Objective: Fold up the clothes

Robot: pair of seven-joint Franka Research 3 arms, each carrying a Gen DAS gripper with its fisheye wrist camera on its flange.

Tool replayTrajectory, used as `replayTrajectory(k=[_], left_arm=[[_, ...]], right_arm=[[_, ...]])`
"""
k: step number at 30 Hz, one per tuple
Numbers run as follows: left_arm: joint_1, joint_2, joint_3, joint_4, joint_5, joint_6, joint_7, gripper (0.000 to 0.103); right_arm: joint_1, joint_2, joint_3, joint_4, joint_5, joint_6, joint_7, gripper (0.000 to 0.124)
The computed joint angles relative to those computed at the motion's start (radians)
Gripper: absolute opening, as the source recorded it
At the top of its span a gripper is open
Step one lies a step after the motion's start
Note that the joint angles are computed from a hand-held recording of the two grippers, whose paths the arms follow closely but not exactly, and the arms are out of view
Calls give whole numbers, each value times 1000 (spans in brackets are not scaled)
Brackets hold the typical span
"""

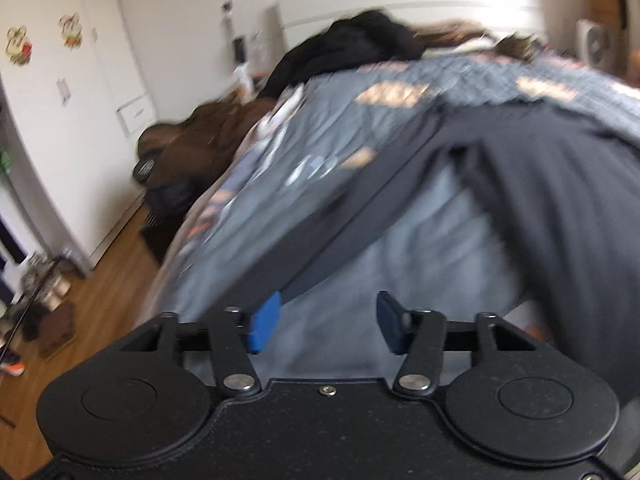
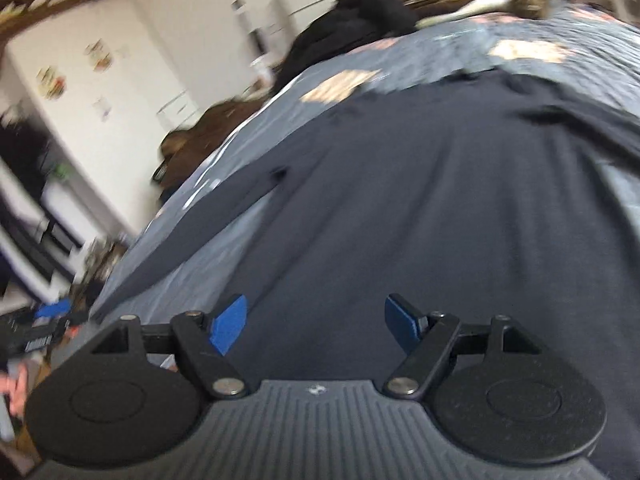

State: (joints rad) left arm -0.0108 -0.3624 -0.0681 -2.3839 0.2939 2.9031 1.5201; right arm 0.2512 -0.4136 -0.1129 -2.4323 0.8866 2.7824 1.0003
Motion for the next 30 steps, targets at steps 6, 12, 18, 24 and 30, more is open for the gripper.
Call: replayTrajectory(k=[6, 12, 18, 24, 30], left_arm=[[-143, 147, 216, 217, -337, -148, 381, 50], [-131, 323, 208, 425, -527, -204, 654, 49], [-93, 521, 105, 629, -548, -276, 785, 48], [-48, 619, 45, 727, -446, -372, 732, 22], [39, 588, -39, 717, -459, -354, 775, 4]], right_arm=[[32, 55, 25, 54, 6, -6, 10, 76], [47, 114, 36, 110, 64, 22, -7, 76], [34, 134, 49, 114, 58, 4, -15, 76], [24, 141, 40, 124, 102, -13, -26, 76], [11, 141, 44, 123, 118, -10, -21, 76]])
